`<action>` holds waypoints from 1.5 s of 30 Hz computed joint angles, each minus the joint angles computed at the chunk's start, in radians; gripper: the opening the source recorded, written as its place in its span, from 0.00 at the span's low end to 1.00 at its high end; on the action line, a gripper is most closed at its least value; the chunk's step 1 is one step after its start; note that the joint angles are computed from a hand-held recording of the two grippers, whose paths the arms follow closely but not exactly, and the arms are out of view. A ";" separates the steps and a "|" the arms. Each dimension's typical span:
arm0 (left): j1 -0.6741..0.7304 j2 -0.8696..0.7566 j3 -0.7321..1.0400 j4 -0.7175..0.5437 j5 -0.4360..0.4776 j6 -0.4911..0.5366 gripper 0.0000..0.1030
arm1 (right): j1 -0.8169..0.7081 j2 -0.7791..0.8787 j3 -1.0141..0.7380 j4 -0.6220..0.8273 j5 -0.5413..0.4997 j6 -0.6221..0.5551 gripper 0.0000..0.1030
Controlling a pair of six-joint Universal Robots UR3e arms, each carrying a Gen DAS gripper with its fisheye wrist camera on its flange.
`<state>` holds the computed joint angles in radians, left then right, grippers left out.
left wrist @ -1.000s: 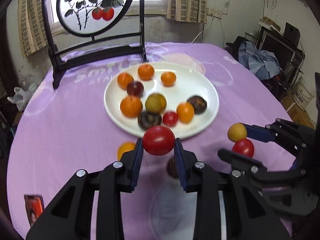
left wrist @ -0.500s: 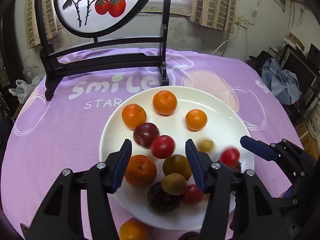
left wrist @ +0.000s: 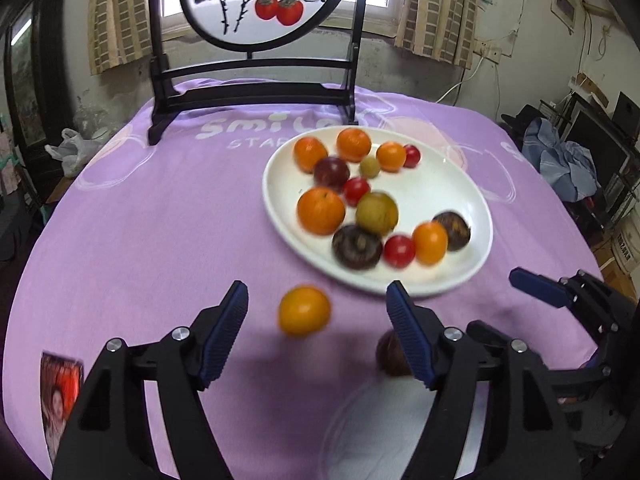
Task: Organize fruits
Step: 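Grasp the dark brown round fruit with the right gripper, then grasp the orange kumquat with the left gripper while the right holds the brown fruit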
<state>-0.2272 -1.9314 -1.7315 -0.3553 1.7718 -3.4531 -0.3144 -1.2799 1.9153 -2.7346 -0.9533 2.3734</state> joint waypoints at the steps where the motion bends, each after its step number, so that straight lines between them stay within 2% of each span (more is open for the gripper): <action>1: -0.003 0.025 -0.049 0.026 0.004 -0.005 0.74 | -0.007 -0.026 0.040 -0.004 0.002 -0.008 0.63; 2: -0.005 0.046 -0.091 0.048 0.005 -0.011 0.77 | -0.011 -0.042 0.063 -0.001 0.002 -0.013 0.64; 5: 0.000 0.096 -0.198 0.107 0.003 -0.015 0.77 | -0.007 -0.080 0.128 -0.012 -0.015 -0.022 0.64; 10: 0.026 0.119 -0.250 0.152 0.009 -0.003 0.78 | 0.038 -0.086 0.159 -0.038 -0.057 0.001 0.64; 17: 0.088 0.125 -0.305 0.214 -0.036 0.022 0.78 | 0.131 -0.001 0.102 -0.088 -0.136 0.068 0.64; 22: 0.136 0.137 -0.325 0.208 -0.080 0.005 0.78 | 0.188 0.081 0.040 -0.117 -0.183 0.113 0.64; 26: 0.131 0.123 -0.316 0.206 -0.074 0.010 0.78 | 0.219 0.128 0.004 -0.130 -0.215 0.138 0.63; 27: 0.130 0.119 -0.313 0.205 -0.074 0.012 0.78 | 0.220 0.132 0.002 -0.134 -0.216 0.143 0.54; 29: 0.126 0.109 -0.307 0.201 -0.072 0.013 0.78 | 0.223 0.132 0.004 -0.153 -0.220 0.149 0.41; 37: 0.114 0.065 -0.283 0.196 -0.060 0.013 0.78 | 0.207 0.103 0.022 -0.146 -0.225 0.144 0.41; 45: 0.102 -0.022 -0.207 0.155 -0.052 0.000 0.78 | 0.090 0.004 0.124 -0.124 -0.172 0.059 0.41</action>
